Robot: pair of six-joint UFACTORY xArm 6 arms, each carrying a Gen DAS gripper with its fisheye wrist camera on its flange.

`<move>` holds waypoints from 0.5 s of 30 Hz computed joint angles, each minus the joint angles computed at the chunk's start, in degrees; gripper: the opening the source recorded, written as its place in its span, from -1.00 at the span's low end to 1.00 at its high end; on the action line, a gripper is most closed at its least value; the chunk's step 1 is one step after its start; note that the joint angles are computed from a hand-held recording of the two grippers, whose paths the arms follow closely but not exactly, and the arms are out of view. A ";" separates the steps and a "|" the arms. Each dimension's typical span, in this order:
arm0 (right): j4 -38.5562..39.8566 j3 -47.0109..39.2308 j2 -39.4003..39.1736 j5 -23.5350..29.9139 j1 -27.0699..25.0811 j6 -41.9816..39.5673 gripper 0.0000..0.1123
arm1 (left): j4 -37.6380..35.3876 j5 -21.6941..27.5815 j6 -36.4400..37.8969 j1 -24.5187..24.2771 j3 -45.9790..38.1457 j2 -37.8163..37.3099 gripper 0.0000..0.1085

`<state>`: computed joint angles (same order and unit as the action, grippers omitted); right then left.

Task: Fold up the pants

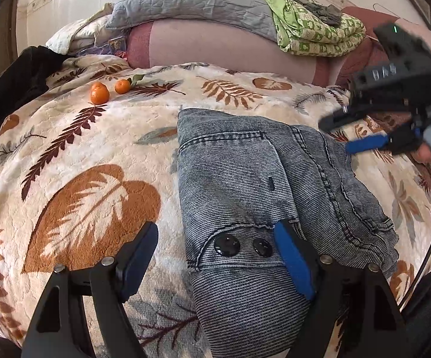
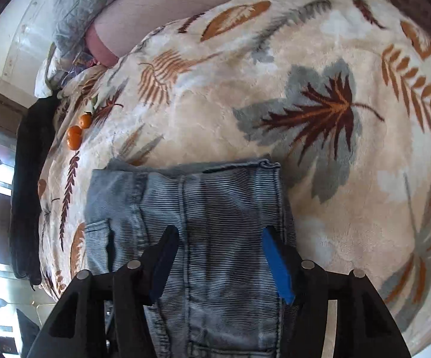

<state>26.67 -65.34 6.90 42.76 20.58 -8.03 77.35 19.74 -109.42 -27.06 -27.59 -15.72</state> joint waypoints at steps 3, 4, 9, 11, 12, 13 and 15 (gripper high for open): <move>-6.92 -12.58 4.88 4.93 5.38 -0.25 0.16 | 0.79 -1.01 -1.01 0.52 0.12 0.08 0.49; -8.99 -18.58 8.53 8.50 7.46 -1.58 0.34 | 1.06 -0.98 -1.13 0.46 0.09 0.12 0.49; -28.95 -48.56 30.33 25.89 18.03 0.14 0.38 | 1.46 -2.15 -1.60 1.09 0.20 0.12 0.49; -33.87 -57.93 37.69 33.19 19.67 -0.47 0.38 | 1.54 -2.79 -1.72 1.51 0.21 0.18 0.49; -35.19 -62.82 41.38 37.14 20.14 -0.71 0.38 | 1.63 -2.93 -1.81 1.60 0.20 0.22 0.49; -35.78 -65.90 43.79 39.55 20.23 -0.67 0.38 | 1.66 -2.96 -1.84 1.63 0.18 0.25 0.49; -32.56 -68.57 45.94 42.71 18.80 -0.38 -0.08 | 1.80 -3.43 -1.90 2.08 0.19 0.32 0.49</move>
